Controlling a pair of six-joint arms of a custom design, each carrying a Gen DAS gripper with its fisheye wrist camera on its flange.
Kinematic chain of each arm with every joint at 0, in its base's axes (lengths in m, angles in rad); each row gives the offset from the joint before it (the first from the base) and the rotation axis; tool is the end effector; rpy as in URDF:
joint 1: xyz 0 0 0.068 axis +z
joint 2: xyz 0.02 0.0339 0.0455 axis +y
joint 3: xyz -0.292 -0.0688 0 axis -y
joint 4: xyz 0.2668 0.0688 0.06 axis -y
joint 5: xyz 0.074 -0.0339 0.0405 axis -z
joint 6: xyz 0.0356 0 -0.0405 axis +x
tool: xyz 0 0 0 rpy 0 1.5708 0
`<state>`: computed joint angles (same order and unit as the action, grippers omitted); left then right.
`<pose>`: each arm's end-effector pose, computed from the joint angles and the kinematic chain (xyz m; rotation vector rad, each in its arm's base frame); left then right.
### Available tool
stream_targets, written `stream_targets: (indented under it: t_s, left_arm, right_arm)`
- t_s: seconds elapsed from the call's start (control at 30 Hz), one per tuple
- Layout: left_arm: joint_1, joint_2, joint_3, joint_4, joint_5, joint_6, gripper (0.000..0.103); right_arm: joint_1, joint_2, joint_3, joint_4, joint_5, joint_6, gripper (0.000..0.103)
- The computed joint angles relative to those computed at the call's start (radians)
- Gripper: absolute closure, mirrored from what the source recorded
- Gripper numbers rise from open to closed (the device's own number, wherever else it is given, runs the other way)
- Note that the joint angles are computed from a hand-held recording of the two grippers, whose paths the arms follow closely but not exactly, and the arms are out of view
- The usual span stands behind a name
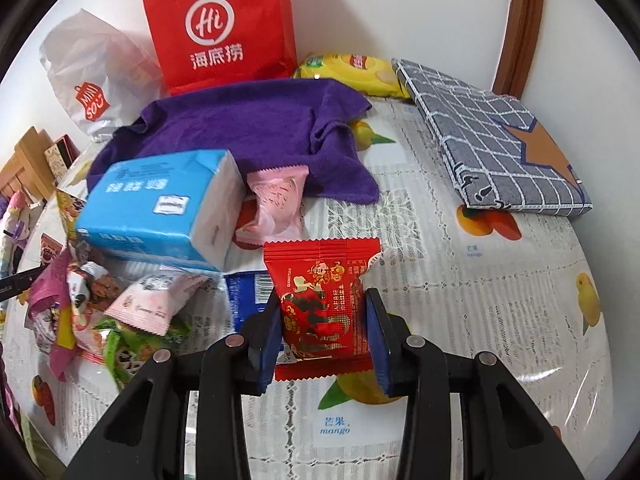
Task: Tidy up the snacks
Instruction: 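Grasp the pink stick snack with the left tool while the right tool holds the red packet, then carry the red packet and pink stick snack over the purple towel with both tools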
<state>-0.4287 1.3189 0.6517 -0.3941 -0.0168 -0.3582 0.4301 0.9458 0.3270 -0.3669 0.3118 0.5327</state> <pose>0.2253 -0.1023 0.1827 0.0877 2.6527 -0.2444 0.1508 0.0571 0.1545 0.2449 2.4752 0.0004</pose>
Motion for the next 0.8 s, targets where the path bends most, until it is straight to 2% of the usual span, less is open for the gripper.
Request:
stream_targets:
  t_s: [0.4, 0.57, 0.8]
  left_arm:
    - [-0.13, -0.205, 0.032, -0.159, -0.081, -0.05, 0.086]
    - [-0.2, -0.223, 0.068, -0.186, -0.097, -0.075, 0.086]
    - [-0.292, -0.196, 0.148, -0.197, -0.126, -0.096, 0.086]
  right_arm:
    - [0.195, -0.164, 0.05, -0.171, 0.055, 0.137, 0.065]
    - [0.326, -0.176, 0.097, -0.254, 0.154, 0.22, 0.065]
    - [0.402, -0.168, 0.167, -0.321, 0.197, 0.264, 0.065]
